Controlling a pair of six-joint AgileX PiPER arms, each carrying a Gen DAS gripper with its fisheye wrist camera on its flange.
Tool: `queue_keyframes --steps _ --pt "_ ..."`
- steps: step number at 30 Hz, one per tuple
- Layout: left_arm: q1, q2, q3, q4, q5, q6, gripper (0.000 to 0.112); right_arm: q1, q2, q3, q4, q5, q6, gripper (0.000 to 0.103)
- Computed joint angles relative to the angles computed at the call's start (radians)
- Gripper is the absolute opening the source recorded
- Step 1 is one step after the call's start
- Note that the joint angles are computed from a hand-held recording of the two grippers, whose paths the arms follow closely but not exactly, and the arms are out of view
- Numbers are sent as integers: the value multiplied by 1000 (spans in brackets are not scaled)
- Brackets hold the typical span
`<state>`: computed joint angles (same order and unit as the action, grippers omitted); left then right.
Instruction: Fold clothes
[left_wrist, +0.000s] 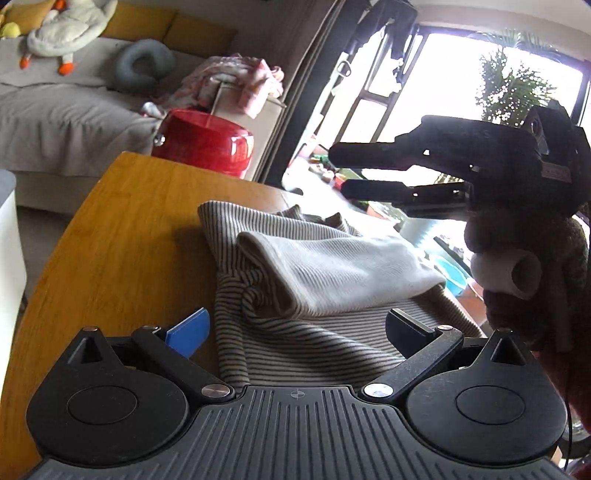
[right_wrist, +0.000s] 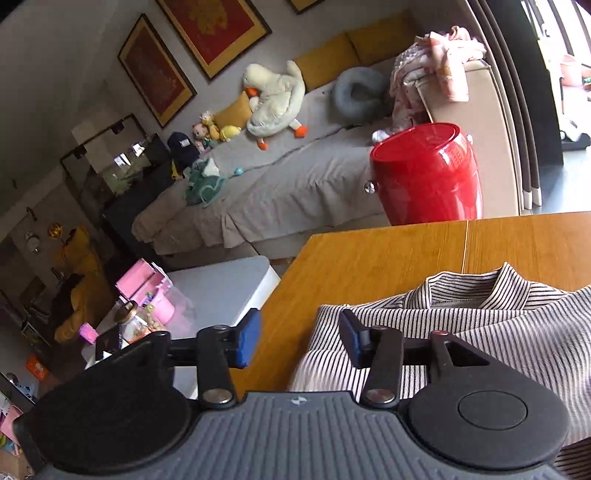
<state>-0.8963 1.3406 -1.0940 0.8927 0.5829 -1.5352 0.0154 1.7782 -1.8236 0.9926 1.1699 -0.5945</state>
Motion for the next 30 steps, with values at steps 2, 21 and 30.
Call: queue_keyframes --steps 2,21,30 --pt "24 11 -15 -26 -31 21 103 -40 -35 54 29 -15 -34 56" --pt "175 349 -472 -371 151 435 44 -327 -236 700 376 -37 -649 78" --pt "97 406 -634 -164 233 500 17 -394 -216 674 458 25 -569 79"
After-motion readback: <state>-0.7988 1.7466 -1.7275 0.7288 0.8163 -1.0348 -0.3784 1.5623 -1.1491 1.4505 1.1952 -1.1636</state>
